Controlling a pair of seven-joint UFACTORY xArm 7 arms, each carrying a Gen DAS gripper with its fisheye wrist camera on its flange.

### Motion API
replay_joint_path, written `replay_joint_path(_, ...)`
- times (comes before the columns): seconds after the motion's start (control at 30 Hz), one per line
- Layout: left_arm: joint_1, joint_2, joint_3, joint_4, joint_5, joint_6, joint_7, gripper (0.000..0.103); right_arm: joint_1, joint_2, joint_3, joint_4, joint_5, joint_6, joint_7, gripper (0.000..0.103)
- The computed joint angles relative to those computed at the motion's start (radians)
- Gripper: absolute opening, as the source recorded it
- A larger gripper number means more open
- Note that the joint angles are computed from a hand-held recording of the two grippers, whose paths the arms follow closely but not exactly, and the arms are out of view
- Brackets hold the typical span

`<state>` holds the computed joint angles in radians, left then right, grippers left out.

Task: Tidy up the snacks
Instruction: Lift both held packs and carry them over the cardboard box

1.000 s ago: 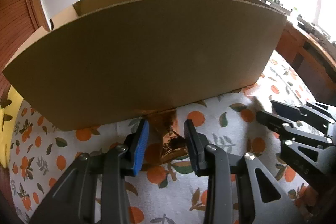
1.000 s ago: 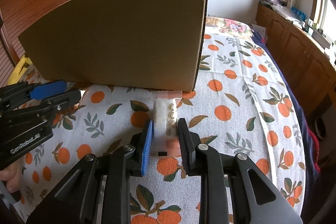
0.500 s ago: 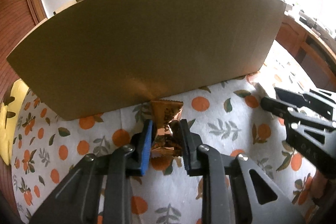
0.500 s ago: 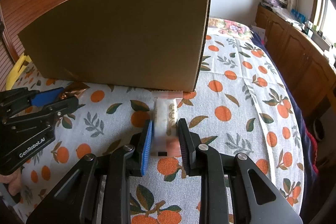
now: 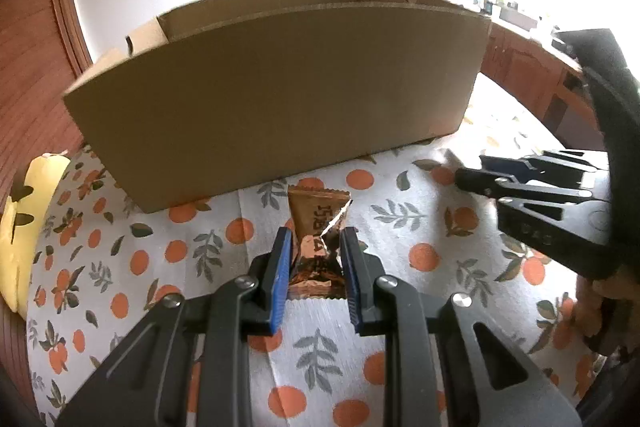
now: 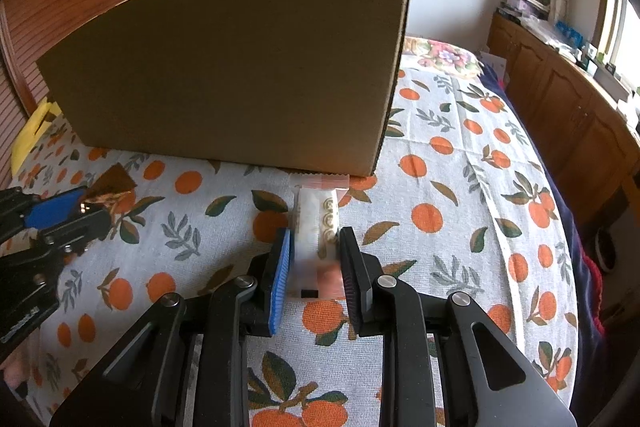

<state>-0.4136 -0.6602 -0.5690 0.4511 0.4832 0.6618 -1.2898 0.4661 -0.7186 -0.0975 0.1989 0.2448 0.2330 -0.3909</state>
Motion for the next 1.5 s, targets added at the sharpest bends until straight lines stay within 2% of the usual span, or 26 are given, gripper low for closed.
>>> replay_joint_path(0.17,-0.024,-0.049,-0.025,0.001,-0.009,0.032,-0.017,0.022,0.034,-0.051,-0.026,-0.020,0.007,0.009,-0.041,0.021)
replay_joint_path(0.33,-0.042,-0.093,-0.027,-0.001,-0.022,0.048,-0.017,0.022,0.020,-0.137,-0.007,-0.058,-0.005,0.050,-0.042,0.021)
replay_joint_path(0.63,-0.070,-0.173,-0.037,0.016,-0.062,0.114,0.012,0.022,-0.032,-0.401,0.013,-0.051,-0.014,0.267,-0.032,0.021)
replay_joint_path(0.9,-0.051,-0.258,-0.056,0.062,-0.067,0.164,0.060,0.022,-0.064,-0.543,0.022,-0.003,-0.001,0.382,-0.030,0.021)
replay_joint_path(1.3,0.017,-0.338,-0.072,0.114,-0.081,0.139,0.151,0.023,-0.066,-0.623,0.021,0.067,0.017,0.446,-0.045,0.021)
replay_joint_path(1.5,0.066,-0.348,-0.067,0.115,-0.084,0.081,0.194,0.023,-0.043,-0.602,0.039,0.093,0.034,0.413,-0.055,0.021)
